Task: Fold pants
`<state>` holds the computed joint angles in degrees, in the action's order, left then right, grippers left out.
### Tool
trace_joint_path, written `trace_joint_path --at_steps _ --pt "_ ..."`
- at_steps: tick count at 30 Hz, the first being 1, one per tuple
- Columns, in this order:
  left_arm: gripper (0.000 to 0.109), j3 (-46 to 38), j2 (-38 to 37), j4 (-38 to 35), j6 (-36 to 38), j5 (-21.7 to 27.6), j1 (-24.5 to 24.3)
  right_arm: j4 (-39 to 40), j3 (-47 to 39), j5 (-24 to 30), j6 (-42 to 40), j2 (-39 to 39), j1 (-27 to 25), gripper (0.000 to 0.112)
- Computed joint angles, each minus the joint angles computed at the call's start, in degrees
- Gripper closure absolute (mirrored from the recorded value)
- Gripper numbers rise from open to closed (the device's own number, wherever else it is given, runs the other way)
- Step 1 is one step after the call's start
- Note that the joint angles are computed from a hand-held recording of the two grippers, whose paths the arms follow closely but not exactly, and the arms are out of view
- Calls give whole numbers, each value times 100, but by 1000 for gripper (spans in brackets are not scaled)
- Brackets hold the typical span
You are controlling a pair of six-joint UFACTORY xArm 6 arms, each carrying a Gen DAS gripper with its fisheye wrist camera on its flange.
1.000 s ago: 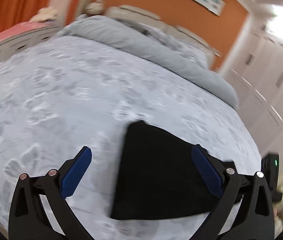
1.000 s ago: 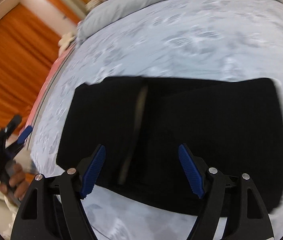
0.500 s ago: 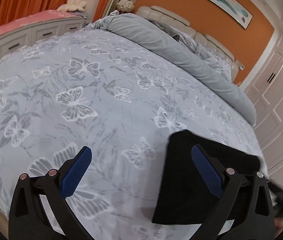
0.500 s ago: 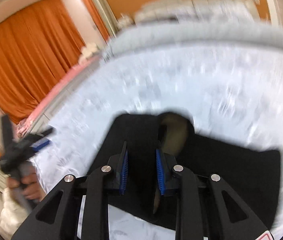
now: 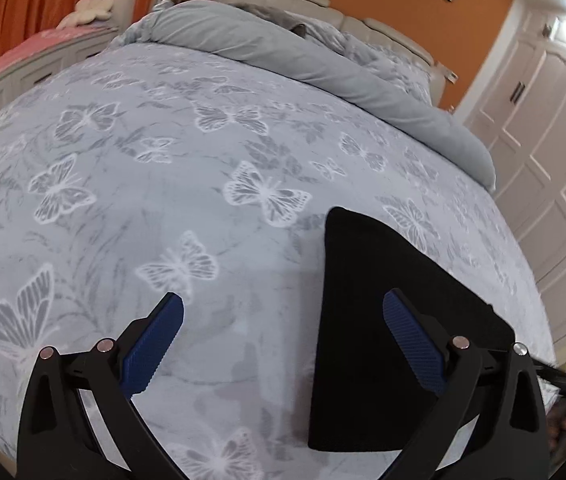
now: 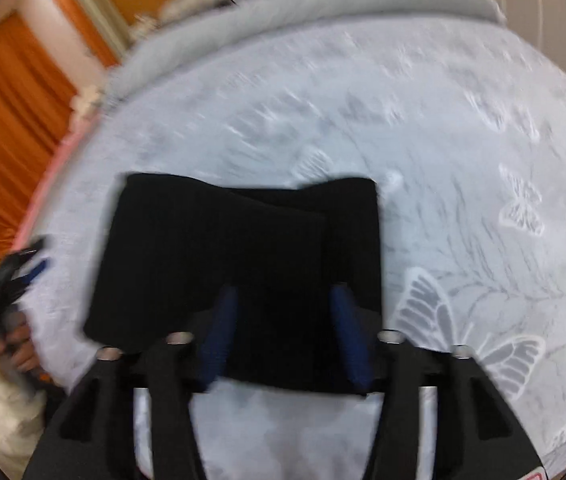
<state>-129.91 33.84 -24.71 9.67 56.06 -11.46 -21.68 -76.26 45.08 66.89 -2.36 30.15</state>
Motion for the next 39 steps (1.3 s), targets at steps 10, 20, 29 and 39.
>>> trace_joint_path --at_steps 10,20,29,39 --pt "10 -445 258 -489 209 772 80 2777 207 -1345 -1950 828 412 58" --pt "10 73 -108 -687 371 425 91 -887 -1917 1514 -1168 1030 920 100" --pt "10 -418 223 -525 250 815 46 -618 -276 1943 -916 -116 339 42" --pt "10 -134 64 -466 420 655 -97 3589 1807 -2503 -2262 -1105 -965 40"
